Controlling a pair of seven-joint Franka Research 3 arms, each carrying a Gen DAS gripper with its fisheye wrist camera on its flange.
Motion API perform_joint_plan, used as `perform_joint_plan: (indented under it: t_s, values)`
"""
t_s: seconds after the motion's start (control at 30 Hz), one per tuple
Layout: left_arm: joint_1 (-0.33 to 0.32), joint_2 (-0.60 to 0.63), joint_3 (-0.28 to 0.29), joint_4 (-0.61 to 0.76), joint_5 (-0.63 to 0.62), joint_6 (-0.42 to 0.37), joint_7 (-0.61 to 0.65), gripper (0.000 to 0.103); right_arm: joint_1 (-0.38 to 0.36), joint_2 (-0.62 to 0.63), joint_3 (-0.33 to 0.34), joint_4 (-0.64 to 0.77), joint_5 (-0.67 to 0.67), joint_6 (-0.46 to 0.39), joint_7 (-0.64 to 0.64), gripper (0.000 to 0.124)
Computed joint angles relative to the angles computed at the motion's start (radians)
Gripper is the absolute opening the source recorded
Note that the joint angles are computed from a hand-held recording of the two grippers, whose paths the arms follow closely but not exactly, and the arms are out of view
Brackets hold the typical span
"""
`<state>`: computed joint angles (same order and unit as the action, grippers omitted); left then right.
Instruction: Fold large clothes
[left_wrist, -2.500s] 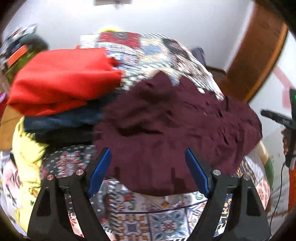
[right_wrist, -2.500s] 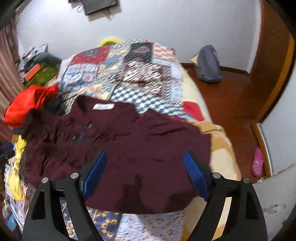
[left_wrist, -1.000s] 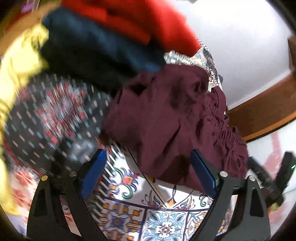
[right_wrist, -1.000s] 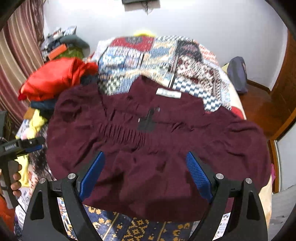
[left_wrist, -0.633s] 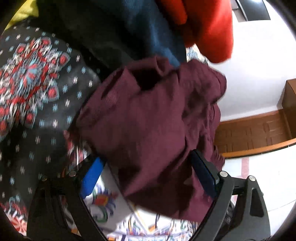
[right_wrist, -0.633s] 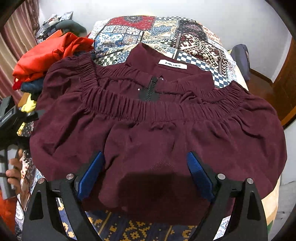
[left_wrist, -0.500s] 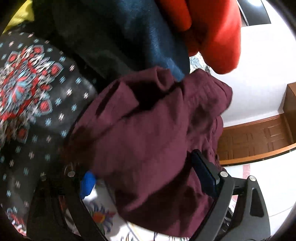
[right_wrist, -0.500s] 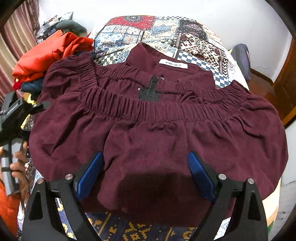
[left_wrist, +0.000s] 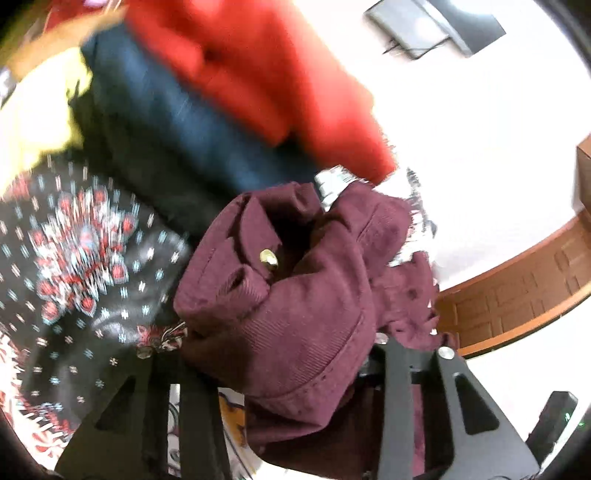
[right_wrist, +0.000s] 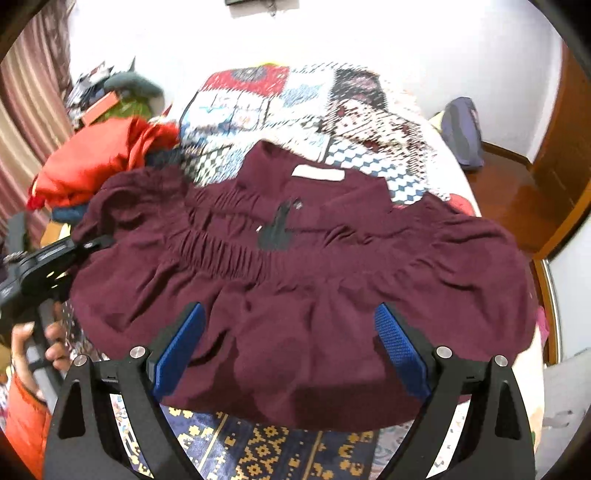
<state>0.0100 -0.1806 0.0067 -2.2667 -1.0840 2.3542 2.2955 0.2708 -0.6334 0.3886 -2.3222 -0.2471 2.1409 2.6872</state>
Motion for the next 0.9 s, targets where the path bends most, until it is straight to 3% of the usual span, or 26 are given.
perform_joint_plan:
  t_s: [0.13,0.27,0.33,0.4,0.53,0.7,0.77,0.9]
  values:
    - [-0.019,-0.127,0.027,-0.013,-0.068,-0.041,0.082,0.031,-0.018,-0.018,0.014,0.023,-0.014,-0.042,0.032,0.092]
    - [-0.046,-0.228,0.062,-0.006,-0.096,-0.034,0.128,0.029,-0.016,0.013,0.02,0.056,-0.02,-0.042,0.032,0.092]
    - [-0.042,-0.244,0.114,0.027,-0.092,-0.056,0.141,0.028,-0.006,0.061,0.02,0.081,-0.015,-0.014,0.027,0.092]
    - [-0.037,-0.256,0.131,0.048,-0.097,-0.028,0.156,0.028,0.014,0.12,0.013,0.099,-0.006,0.047,0.014,0.092]
    - [-0.047,-0.272,0.106,0.052,-0.053,0.086,0.157,0.028,0.06,0.265,-0.006,0.156,0.007,0.17,-0.005,0.092]
    - [-0.085,-0.304,0.097,-0.005,0.047,0.168,0.174,0.028,0.154,0.446,-0.088,0.214,0.13,0.286,-0.082,0.097]
    - [-0.118,-0.339,0.081,-0.056,0.061,0.223,0.184,0.028,0.171,0.462,-0.105,0.224,0.123,0.276,-0.093,0.098]
    - [-0.197,-0.373,0.081,-0.073,0.09,0.259,0.206,0.028,0.186,0.363,-0.147,0.131,0.208,0.365,-0.144,0.095]
